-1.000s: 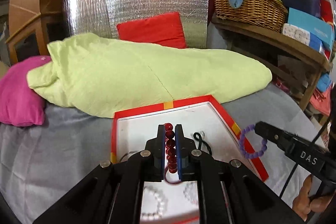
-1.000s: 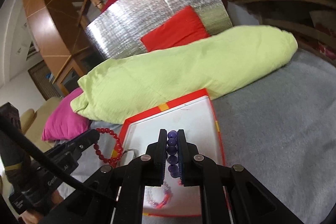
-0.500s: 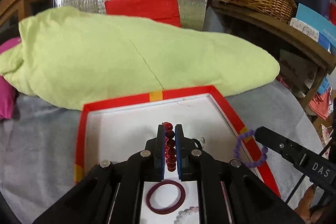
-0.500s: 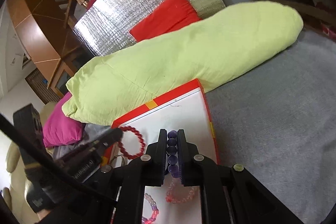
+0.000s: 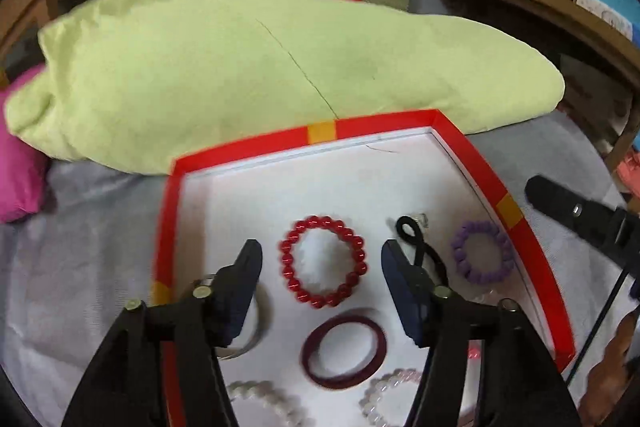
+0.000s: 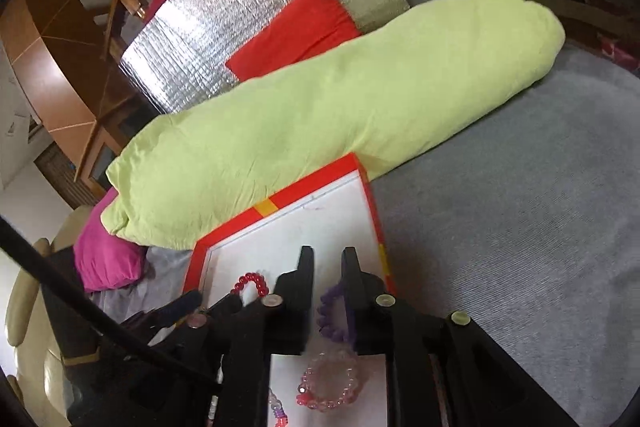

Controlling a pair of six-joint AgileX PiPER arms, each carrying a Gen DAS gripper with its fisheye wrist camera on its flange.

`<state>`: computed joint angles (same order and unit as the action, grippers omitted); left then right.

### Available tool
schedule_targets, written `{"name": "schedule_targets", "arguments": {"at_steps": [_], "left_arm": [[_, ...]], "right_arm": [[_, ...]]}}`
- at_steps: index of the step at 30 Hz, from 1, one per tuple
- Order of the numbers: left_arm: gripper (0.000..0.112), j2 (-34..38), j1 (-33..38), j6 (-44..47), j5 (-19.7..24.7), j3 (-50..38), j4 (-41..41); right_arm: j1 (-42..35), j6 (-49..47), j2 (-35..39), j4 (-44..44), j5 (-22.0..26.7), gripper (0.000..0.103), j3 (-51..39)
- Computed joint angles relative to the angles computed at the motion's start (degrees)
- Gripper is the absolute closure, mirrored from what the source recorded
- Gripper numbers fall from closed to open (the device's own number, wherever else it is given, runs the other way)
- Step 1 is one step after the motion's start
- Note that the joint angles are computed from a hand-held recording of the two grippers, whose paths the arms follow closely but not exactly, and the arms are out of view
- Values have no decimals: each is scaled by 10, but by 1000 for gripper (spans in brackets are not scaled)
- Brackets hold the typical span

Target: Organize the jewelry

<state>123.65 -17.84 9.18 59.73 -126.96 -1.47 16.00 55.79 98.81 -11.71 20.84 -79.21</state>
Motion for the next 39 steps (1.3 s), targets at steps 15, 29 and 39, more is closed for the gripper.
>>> {"name": "schedule_targets", "arguments": {"at_steps": [15, 29, 39], "left_arm": [[31, -275, -46, -190, -93, 369, 261], [29, -452, 22, -172, -142, 543, 172], [29, -455, 52, -120, -160, 550, 136]], "right_arm": [[89, 36, -73, -89, 204, 47, -21], [323, 179, -122, -283, 455, 36, -9], [326, 186, -88, -294, 458, 36, -43]]}}
